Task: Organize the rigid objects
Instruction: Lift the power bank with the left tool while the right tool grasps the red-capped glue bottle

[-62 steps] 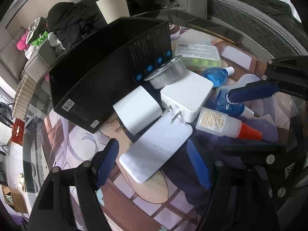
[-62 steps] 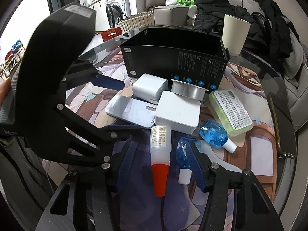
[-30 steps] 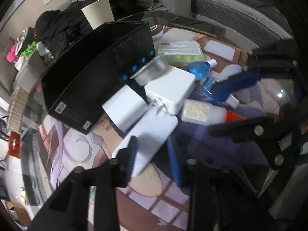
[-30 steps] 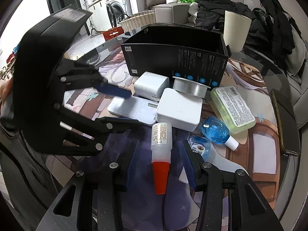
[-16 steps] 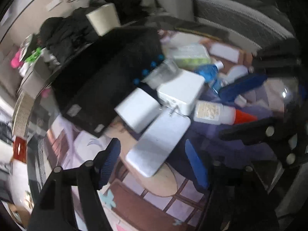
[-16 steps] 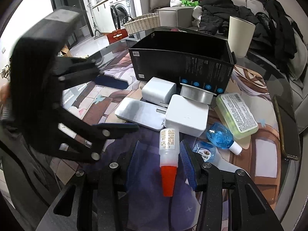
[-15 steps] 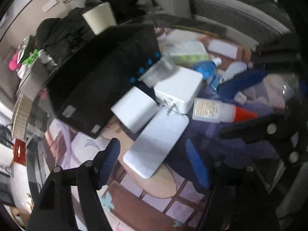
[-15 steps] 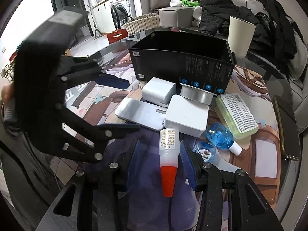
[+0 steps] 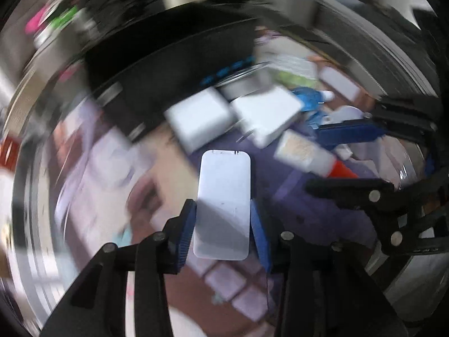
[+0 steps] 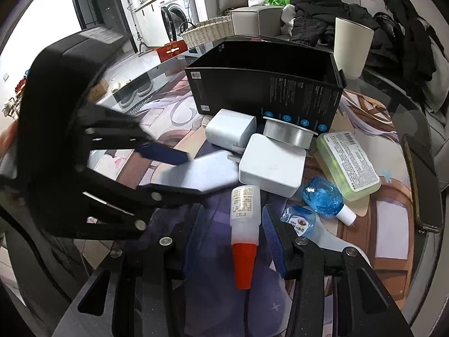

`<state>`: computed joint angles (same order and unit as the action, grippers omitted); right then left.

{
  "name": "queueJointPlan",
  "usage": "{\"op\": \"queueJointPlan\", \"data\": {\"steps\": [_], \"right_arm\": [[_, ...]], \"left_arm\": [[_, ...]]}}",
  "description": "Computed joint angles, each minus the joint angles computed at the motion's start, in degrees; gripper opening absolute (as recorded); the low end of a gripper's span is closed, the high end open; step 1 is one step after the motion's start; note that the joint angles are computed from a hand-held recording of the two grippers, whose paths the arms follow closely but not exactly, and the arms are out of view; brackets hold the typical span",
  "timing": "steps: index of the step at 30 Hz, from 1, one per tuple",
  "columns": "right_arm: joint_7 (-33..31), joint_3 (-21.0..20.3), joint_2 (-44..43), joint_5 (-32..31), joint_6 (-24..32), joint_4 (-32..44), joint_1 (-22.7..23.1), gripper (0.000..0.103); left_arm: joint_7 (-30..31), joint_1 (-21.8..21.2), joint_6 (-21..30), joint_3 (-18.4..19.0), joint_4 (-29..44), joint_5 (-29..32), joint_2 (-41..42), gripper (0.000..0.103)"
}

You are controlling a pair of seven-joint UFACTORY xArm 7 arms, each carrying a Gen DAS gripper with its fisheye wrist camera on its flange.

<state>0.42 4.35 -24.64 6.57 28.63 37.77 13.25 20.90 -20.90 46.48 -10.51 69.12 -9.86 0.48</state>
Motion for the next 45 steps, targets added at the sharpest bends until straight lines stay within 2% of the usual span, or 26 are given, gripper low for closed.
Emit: {"op": "queueJointPlan", "data": {"steps": [1, 3, 5, 8, 10, 11, 12, 13, 14, 17, 20, 24, 28, 32, 37, 41, 44, 45], "right_arm": [[0.01, 0.14, 0.01, -0.13, 0.08, -0.02, 0.04, 0.045], [0.41, 0.69, 0.24, -1.03, 0.02, -0.01, -0.33, 0.045], [1.43, 1.59, 0.96, -2.65, -0.09, 0.31, -1.07, 0.045], [2.36, 1.57, 2.43, -3.24, 0.37, 1.05, -1.25, 0.043], [2.5, 1.41, 3.42, -3.37, 1.07, 1.43, -1.21, 0.04], [3.19, 2.08, 3.28, -4.7, 0.24, 1.07, -1.75, 0.037], [3.74, 2.61, 3.35, -5.83, 0.5, 1.15, -2.07, 0.034], [4.33, 3.24, 3.42, -7.23, 0.78, 1.33, -2.42, 0.026], [4.58, 3.27, 3.51, -7.65, 0.95, 1.39, -2.38, 0.022], [3.82, 2.36, 3.63, -6.74, 1.79, 1.79, -1.35, 0.021], [2.38, 1.26, 3.24, -4.6, 2.02, 1.64, -0.19, 0.021], [1.96, 1.2, 1.34, -3.72, 0.44, 0.98, 0.03, 0.021], [2.25, 0.84, -1.8, -2.24, -4.25, -0.47, 0.28, 0.021], [4.16, 2.61, -6.16, -4.03, -13.01, -3.21, -1.25, 0.021], [9.45, 8.88, -10.44, -10.24, -24.29, -5.47, -8.4, 0.021], [12.15, 11.71, -11.19, -12.56, -30.17, -4.86, -12.6, 0.021], [13.65, 16.58, -11.11, -14.2, -34.89, -3.11, -19.85, 0.021], [13.66, 17.14, -10.66, -14.32, -35.87, -2.49, -21.01, 0.021]], "left_arm": [[-3.21, 0.05, -0.62, 0.09, -1.46, 1.11, -1.16, 0.038], [-5.72, -0.02, -2.05, -0.02, -3.51, 2.24, -2.55, 0.039], [-6.37, 0.02, -3.14, 0.08, -4.92, 2.37, -3.47, 0.04], [-7.46, 0.01, -4.4, 0.06, -5.23, 3.17, -3.17, 0.048], [-7.59, 0.04, -4.45, 0.21, -5.16, 2.06, -3.02, 0.049], [-7.69, 0.0, -4.07, 0.17, -5.13, 2.2, -3.49, 0.049], [-7.74, -0.14, -4.29, 0.02, -5.14, 2.41, -3.48, 0.044], [-7.09, -0.35, -4.33, -0.06, -5.09, 1.72, -3.5, 0.04], [-7.82, -0.59, -4.37, -0.4, -4.89, 2.87, -3.52, 0.038], [-9.29, -0.79, -5.66, -0.7, -5.87, 5.67, -4.3, 0.038], [-9.5, -0.97, -6.56, -0.63, -6.37, 6.02, -4.75, 0.038], [-8.91, -1.37, -11.87, -0.58, -8.25, 5.55, -7.16, 0.038], [-7.18, -2.05, -19.37, 0.01, -10.31, 2.59, -10.29, 0.038], [-5.91, -2.88, -28.39, 0.72, -12.37, 0.12, -13.01, 0.038], [-3.94, -6.51, -40.84, 4.28, -13.88, -5.31, -15.09, 0.038], [-3.14, -8.77, -43.98, 7.33, -11.58, -7.56, -13.96, 0.038], [-4.57, -7.68, -46.24, 7.0, -9.54, -6.9, -11.93, 0.038], [-5.9, -6.4, -46.84, 6.13, -8.47, -5.79, -10.84, 0.038]]}}
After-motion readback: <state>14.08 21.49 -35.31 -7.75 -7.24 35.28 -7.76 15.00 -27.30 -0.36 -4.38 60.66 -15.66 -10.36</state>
